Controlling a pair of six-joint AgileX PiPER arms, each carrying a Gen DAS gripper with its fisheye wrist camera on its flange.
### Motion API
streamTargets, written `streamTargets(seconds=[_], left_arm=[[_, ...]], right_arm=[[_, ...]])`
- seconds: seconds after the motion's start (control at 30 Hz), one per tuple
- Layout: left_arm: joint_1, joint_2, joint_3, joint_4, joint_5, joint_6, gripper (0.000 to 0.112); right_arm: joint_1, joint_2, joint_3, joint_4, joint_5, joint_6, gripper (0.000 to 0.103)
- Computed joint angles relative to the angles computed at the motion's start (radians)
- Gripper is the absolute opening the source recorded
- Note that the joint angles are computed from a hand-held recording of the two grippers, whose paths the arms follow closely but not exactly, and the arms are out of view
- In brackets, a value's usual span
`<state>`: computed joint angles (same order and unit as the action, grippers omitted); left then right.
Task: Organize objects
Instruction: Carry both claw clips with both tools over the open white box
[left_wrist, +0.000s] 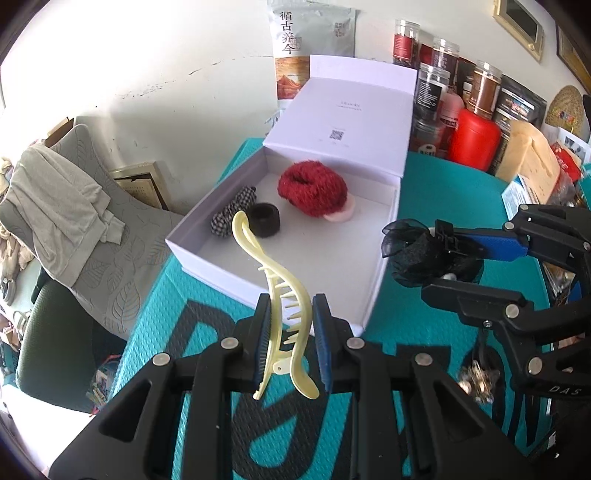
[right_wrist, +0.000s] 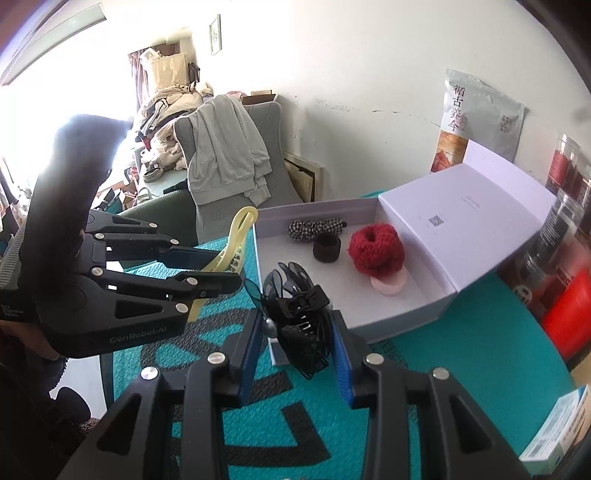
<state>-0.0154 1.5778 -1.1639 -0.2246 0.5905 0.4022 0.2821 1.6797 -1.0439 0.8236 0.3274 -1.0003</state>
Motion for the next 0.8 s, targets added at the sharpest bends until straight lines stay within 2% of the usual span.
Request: streamTargets(seconds=[0.3,0.8], left_arm=[[0.013,0.178,-0.222,0.01,0.063,0.005,0.021],[0.025,0.45,-0.539,-0.032,0.141,0.055,0.021]], right_arm=[[-0.022,0.125,-0.181,-0.077,0.049,0.041,0.035],[-0.057,0.313,-0.394,-0.132,0.099,0.114,0.035]])
